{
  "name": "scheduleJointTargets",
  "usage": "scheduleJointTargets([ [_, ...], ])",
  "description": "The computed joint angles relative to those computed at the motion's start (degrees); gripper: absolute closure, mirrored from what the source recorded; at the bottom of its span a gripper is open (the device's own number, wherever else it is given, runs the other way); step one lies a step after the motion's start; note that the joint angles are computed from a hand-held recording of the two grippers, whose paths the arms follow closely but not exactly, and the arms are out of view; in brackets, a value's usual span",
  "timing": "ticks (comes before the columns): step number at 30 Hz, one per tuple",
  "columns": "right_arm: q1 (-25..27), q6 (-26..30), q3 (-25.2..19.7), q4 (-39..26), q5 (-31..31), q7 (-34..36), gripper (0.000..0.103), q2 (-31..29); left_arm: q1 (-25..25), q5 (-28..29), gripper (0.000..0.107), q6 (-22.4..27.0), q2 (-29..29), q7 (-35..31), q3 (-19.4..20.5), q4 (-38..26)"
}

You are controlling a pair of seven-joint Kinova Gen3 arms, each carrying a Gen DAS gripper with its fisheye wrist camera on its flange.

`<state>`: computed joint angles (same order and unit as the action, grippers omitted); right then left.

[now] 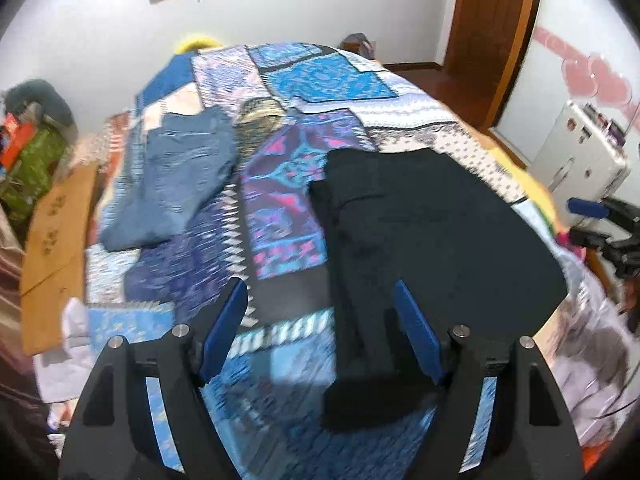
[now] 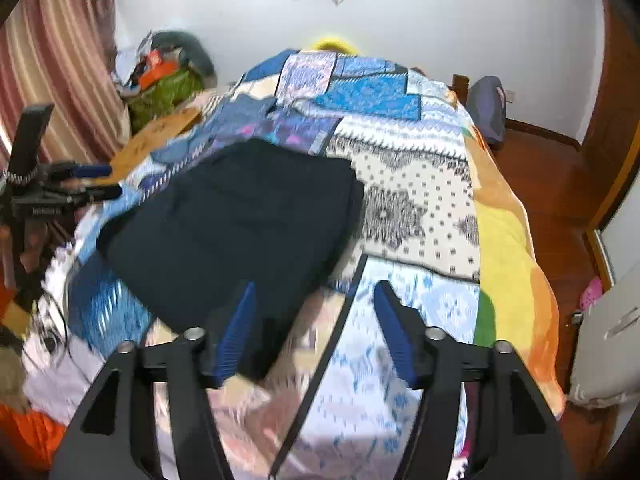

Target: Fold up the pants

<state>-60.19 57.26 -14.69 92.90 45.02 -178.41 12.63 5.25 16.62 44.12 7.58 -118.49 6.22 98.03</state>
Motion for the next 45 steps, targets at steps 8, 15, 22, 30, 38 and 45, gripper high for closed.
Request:
scheduleJointTargets([
  [8,6.84,-13.8,2.18,3.09,-4.86,1.11,0.038,2.1,-0.13,0.45,0.031,9.45,11.2,1.89,1.78,-9.83],
  [15,10.47,-25.77,5.51,6.98,-11.83,5.08,0.037,2.67,-1.46,3.26,0.028,13.29,16.26,-0.63,2.97,-14.23],
  [22,17.73,-35.47,4.07,8.87,-25.57,17.49,0.03,3.45,-1.13,3.94,0.022,17.62,21.45,-0.22,3.68,-21.11],
  [30,23.48,-37.64,1.07,6.35,-38.38,32.42,0.027,6.31,-2.42,7.8,0.014,25.51,28.33,2.57,4.73,-30.07],
  [38,23.5,-37.55,2.35,4.56,-45.17,41.31,0.061,7.14,-0.14,4.96,0.04,25.27,27.93,3.29,4.05,-31.94],
  [45,13.02,-32.91,11.48,2.17,-35.39,33.64,0.079,4.89,2.52,0.88,0.067,15.54,19.34,-0.35,3.66,-23.41],
])
